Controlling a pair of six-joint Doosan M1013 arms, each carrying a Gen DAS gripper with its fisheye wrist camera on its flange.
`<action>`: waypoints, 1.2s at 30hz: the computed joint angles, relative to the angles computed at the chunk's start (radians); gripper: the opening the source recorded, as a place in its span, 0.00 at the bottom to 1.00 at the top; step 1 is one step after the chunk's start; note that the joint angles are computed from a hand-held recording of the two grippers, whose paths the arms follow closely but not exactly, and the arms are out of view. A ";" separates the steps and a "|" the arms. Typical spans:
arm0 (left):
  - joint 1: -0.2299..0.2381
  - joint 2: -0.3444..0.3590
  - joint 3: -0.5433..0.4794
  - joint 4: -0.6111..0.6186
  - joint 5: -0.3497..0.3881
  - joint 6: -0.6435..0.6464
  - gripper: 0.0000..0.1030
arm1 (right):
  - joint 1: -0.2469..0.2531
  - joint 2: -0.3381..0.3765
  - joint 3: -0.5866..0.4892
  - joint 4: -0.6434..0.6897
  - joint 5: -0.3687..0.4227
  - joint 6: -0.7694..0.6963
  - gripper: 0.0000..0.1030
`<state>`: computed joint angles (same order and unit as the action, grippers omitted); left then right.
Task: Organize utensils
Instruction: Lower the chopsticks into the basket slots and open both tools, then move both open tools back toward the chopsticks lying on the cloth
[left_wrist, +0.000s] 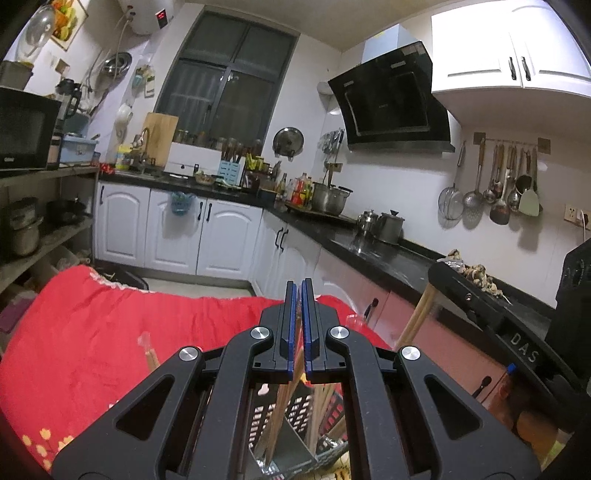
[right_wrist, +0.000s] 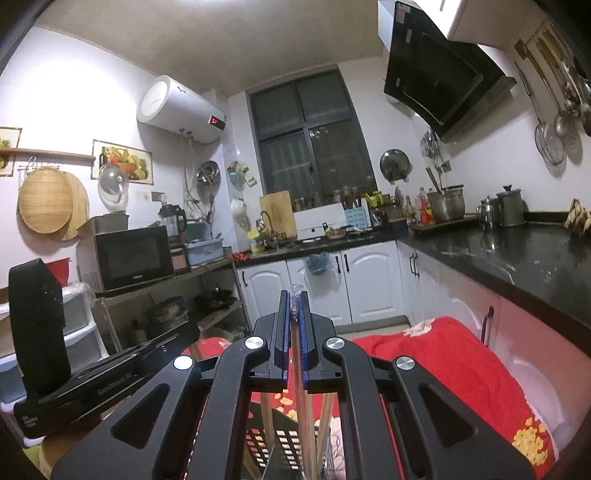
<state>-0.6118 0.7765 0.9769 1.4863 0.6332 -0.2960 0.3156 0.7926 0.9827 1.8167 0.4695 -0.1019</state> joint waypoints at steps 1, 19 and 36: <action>0.000 0.001 0.001 -0.006 -0.002 0.001 0.01 | 0.000 0.000 0.001 -0.007 -0.002 0.009 0.05; -0.009 -0.018 0.043 -0.067 0.016 0.015 0.30 | -0.007 -0.019 0.038 -0.236 0.003 0.265 0.41; -0.039 -0.070 0.134 -0.034 0.106 -0.097 0.90 | -0.018 -0.080 0.131 -0.283 -0.002 0.249 0.70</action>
